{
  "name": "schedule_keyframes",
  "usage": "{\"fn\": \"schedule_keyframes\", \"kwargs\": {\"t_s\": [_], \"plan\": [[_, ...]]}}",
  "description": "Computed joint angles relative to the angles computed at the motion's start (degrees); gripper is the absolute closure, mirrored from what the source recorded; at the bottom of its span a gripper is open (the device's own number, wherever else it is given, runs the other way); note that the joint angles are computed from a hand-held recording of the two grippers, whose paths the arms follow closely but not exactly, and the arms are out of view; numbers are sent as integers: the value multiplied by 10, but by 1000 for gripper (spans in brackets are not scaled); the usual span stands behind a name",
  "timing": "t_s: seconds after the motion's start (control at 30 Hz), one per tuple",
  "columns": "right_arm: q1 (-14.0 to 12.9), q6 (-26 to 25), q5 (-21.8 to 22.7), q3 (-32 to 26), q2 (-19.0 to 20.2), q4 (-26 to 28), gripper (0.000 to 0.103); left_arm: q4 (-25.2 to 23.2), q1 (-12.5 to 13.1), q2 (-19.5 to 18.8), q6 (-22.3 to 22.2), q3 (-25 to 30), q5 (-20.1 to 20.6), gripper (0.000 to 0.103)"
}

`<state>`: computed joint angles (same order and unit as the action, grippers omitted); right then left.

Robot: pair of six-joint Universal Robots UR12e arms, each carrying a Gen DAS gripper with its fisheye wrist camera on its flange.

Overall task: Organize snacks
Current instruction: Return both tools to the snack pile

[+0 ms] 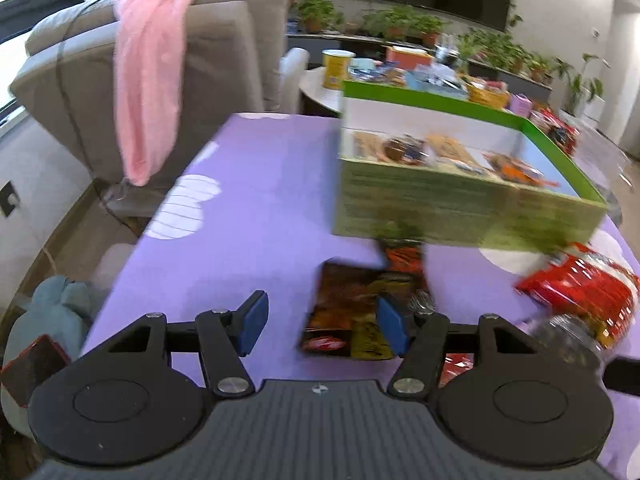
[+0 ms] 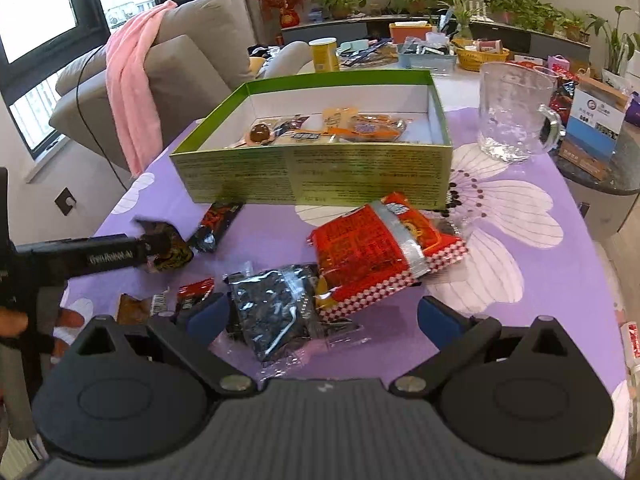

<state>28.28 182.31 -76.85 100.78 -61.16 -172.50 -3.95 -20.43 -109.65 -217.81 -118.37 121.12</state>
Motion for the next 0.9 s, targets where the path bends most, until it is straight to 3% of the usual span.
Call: {"fn": "schedule_keyframes", "kwargs": {"t_s": [0.13, 0.23, 0.33, 0.4, 0.53, 0.63, 0.73, 0.9], "plan": [[5, -18, 6, -3, 2, -1, 13, -5, 6, 11, -15, -13, 10, 46], [8, -27, 9, -6, 4, 1, 13, 17, 7, 15, 5, -21, -8, 46], [9, -28, 7, -8, 5, 4, 13, 73, 8, 10, 69, -27, -47, 46], [9, -28, 6, -8, 4, 6, 13, 109, 8, 5, 137, -28, -74, 46], [9, -30, -3, -6, 1, 8, 13, 122, 15, 1, 239, -22, -108, 46], [8, -23, -9, -4, 0, 9, 13, 120, 29, 0, 281, -17, -139, 46], [8, -16, -10, -3, -1, 10, 13, 128, 33, -1, 299, -14, -123, 46], [9, -15, -13, -3, -1, 16, 13, 196, 47, 11, 274, -52, -166, 46]]}}
